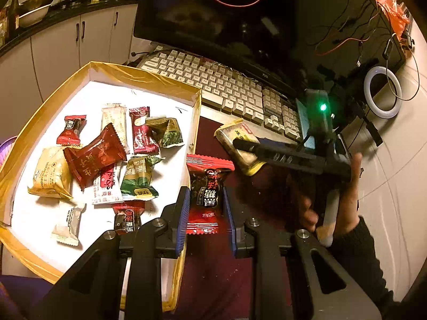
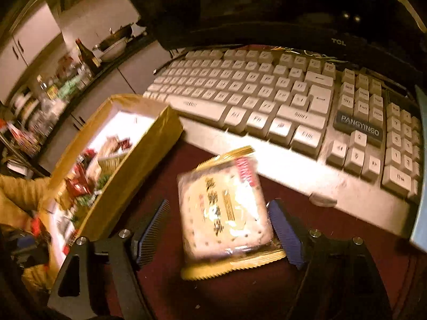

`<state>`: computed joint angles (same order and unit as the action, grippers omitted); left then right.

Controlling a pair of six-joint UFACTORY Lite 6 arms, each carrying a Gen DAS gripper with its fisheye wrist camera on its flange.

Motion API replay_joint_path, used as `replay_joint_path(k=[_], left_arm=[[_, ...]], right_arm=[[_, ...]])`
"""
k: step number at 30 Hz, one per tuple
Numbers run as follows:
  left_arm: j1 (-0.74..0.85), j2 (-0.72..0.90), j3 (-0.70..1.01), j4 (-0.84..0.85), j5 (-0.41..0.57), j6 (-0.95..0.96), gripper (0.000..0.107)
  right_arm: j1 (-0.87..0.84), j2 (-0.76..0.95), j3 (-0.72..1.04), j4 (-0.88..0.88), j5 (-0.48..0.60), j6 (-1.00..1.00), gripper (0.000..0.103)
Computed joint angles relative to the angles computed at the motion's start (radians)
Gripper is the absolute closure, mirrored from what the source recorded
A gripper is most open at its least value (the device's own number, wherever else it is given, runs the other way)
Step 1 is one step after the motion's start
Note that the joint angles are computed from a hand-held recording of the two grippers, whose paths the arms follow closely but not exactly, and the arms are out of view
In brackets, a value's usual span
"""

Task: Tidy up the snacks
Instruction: 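Carry the candy packet and cracker packet over the white tray with both tools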

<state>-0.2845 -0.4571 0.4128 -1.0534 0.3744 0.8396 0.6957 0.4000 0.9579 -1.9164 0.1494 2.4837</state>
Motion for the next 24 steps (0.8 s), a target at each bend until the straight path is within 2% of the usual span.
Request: replay_joint_path(k=[4, 6, 8, 12, 15, 18, 21, 24], left_arm=[[0.0, -0.026, -0.01, 0.063, -0.003, -0.067, 0.085], [0.019, -0.036, -0.018, 0.078, 0.005, -0.077, 0.085], [0.042, -0.039, -0.021, 0.087, 0.017, -0.078, 0.085], [0.071, -0.05, -0.023, 0.116, 0.026, -0.087, 0.085], [0.107, -0.059, -0.024, 0.104, 0.049, -0.058, 0.085], [0.152, -0.065, -0.02, 0.074, 0.082, -0.007, 0.085], [0.19, -0.041, 0.002, 0.06, 0.1, 0.029, 0.085], [0.266, 0.008, 0.052, 0.069, 0.162, 0.058, 0.085]], right_arm=[[0.12, 0.093, 0.079, 0.419, 0.189, -0.327, 0.024], [0.154, 0.095, 0.09, 0.515, 0.243, -0.379, 0.031], [0.172, 0.065, 0.043, 0.462, 0.256, -0.276, 0.032], [0.189, -0.091, -0.158, 0.168, 0.227, 0.141, 0.032], [0.238, -0.207, -0.254, 0.038, 0.239, 0.349, 0.033], [0.326, -0.309, -0.294, 0.105, 0.305, 0.34, 0.033], [0.38, -0.344, -0.261, 0.183, 0.342, 0.263, 0.033], [0.371, -0.327, -0.194, 0.153, 0.295, 0.255, 0.033]])
